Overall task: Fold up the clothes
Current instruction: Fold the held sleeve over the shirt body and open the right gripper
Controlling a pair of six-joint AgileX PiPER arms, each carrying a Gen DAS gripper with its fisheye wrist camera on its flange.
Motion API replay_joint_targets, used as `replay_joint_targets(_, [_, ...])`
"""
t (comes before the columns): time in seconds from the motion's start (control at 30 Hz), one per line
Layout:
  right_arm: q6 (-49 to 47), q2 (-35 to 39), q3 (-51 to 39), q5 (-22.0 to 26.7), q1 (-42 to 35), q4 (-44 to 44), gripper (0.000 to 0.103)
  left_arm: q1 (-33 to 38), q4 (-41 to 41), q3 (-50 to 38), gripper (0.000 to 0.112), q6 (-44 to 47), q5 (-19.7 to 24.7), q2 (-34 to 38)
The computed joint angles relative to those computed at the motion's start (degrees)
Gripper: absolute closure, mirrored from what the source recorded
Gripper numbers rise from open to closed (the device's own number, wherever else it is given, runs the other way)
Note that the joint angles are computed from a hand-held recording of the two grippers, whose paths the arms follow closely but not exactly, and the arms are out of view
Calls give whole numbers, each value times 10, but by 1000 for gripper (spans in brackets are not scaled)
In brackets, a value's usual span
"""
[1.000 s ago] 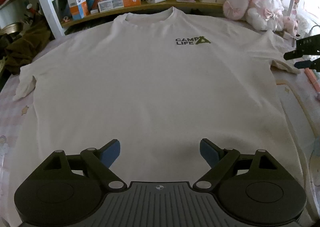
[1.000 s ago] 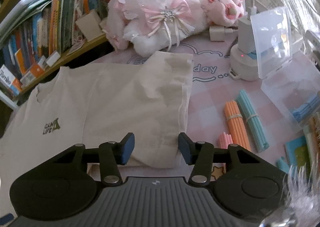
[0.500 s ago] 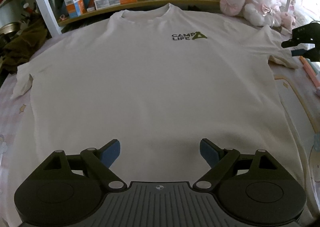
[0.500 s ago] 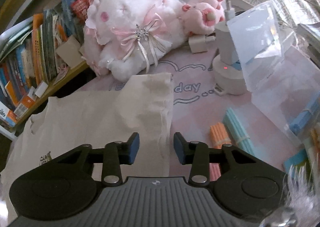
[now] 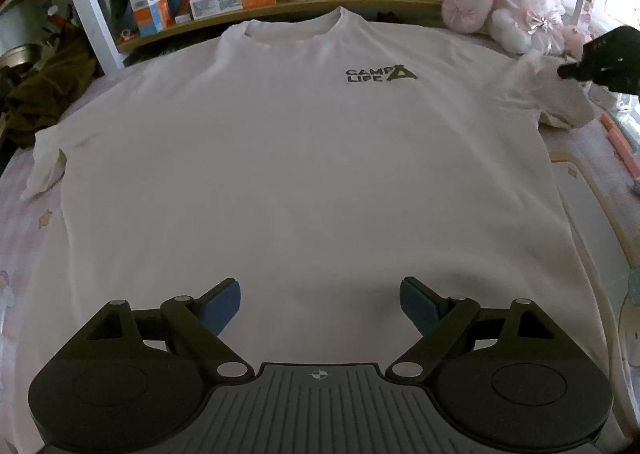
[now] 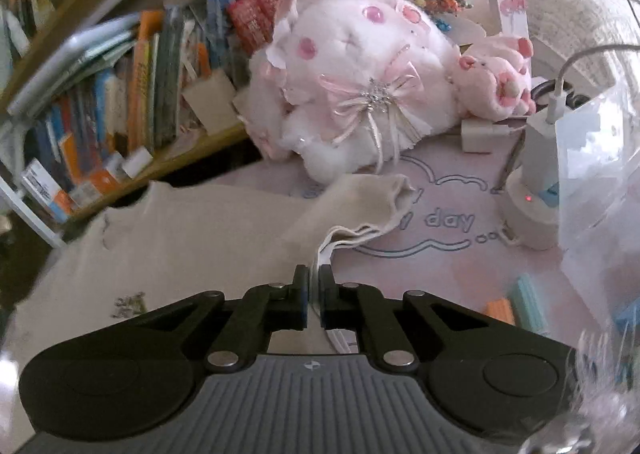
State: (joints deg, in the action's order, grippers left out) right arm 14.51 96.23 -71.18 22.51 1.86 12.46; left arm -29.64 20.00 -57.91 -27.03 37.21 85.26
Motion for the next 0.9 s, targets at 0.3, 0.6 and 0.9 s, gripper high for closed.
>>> replay_joint_targets(0.3, [18, 15, 8, 29, -23, 23, 82, 9, -10, 1, 23, 9, 2, -4])
replay_joint_targets(0.6, [38, 26, -11, 41, 10, -79, 93, 22, -45, 4, 23, 59, -12, -4])
replay_joint_targets(0.9, [135, 21, -54, 81, 43, -157, 98, 65, -71, 27, 23, 101, -33, -32])
